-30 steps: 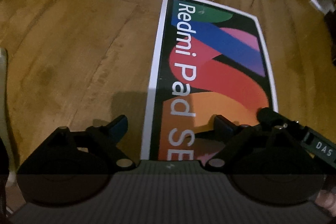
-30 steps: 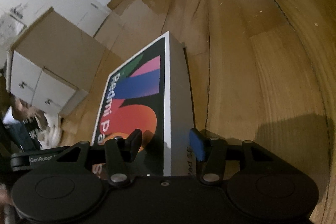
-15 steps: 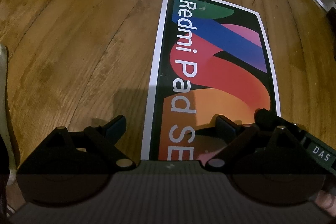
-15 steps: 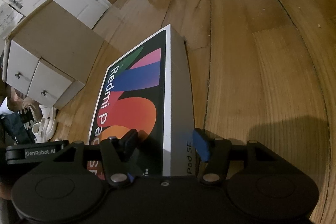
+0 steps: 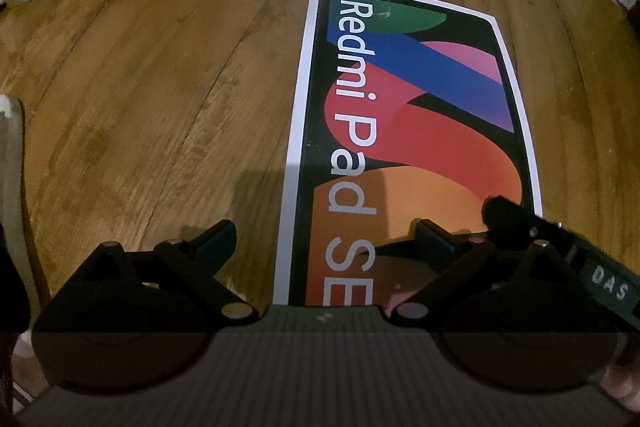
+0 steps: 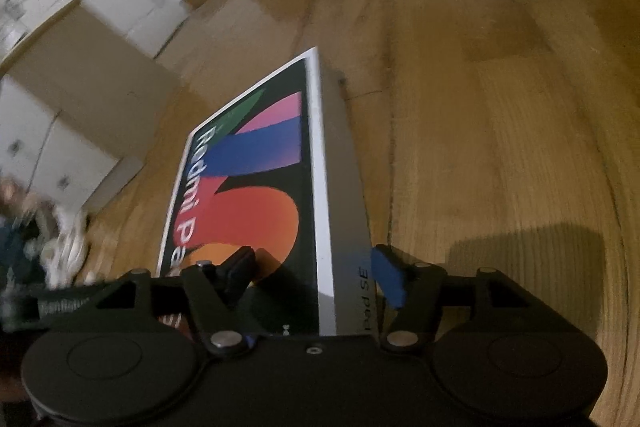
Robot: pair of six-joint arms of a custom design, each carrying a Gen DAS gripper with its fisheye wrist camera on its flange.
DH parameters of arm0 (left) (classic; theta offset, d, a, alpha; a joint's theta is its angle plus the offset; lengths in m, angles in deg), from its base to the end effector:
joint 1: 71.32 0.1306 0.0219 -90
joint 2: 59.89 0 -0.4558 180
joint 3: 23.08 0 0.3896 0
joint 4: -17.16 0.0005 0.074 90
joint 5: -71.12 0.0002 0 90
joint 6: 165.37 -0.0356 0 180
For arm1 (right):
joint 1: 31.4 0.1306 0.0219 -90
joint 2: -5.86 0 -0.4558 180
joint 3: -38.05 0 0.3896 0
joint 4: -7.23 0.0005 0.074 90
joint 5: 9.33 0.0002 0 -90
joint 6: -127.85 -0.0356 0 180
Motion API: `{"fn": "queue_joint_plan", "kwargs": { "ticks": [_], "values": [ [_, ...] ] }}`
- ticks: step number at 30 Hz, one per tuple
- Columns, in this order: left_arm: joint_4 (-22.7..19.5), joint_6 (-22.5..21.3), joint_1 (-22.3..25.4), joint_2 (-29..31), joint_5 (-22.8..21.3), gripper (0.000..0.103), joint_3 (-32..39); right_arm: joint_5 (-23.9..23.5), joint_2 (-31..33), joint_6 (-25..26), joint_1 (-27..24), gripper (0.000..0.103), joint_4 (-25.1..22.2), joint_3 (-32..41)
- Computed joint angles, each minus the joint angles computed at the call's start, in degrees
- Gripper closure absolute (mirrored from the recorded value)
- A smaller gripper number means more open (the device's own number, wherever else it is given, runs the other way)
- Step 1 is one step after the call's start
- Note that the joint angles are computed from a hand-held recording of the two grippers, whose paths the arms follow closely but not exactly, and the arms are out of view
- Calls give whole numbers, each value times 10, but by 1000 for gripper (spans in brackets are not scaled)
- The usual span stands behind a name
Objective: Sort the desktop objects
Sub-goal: 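Lower the box onto the floor and open both grippers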
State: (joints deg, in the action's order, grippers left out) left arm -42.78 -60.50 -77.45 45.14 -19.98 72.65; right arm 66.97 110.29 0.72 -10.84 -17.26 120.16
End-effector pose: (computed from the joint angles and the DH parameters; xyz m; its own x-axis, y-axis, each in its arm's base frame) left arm 0.5600 -0.0600 0.4053 -0.9243 -0.1588 -0.3472 -0.1419 0.9871 -0.0736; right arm 0.5310 0.2076 0.3448 -0.8418 0.3106 -0.4414 0.0190 0.8344 0.5508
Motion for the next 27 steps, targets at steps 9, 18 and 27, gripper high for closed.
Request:
{"fn": "queue_joint_plan", "kwargs": {
  "ticks": [9, 18, 27],
  "values": [
    [-21, -59, -22, -19, -87, 6, 11, 234, -35, -128, 83, 29, -86, -3],
    [-41, -52, -21, -72, -80, 6, -4, 237, -40, -42, 78, 29, -251, 84],
    [-52, -68, -40, -104, -126, 6, -8, 336, -25, 68, 119, 22, -435, 200]
  ]
}}
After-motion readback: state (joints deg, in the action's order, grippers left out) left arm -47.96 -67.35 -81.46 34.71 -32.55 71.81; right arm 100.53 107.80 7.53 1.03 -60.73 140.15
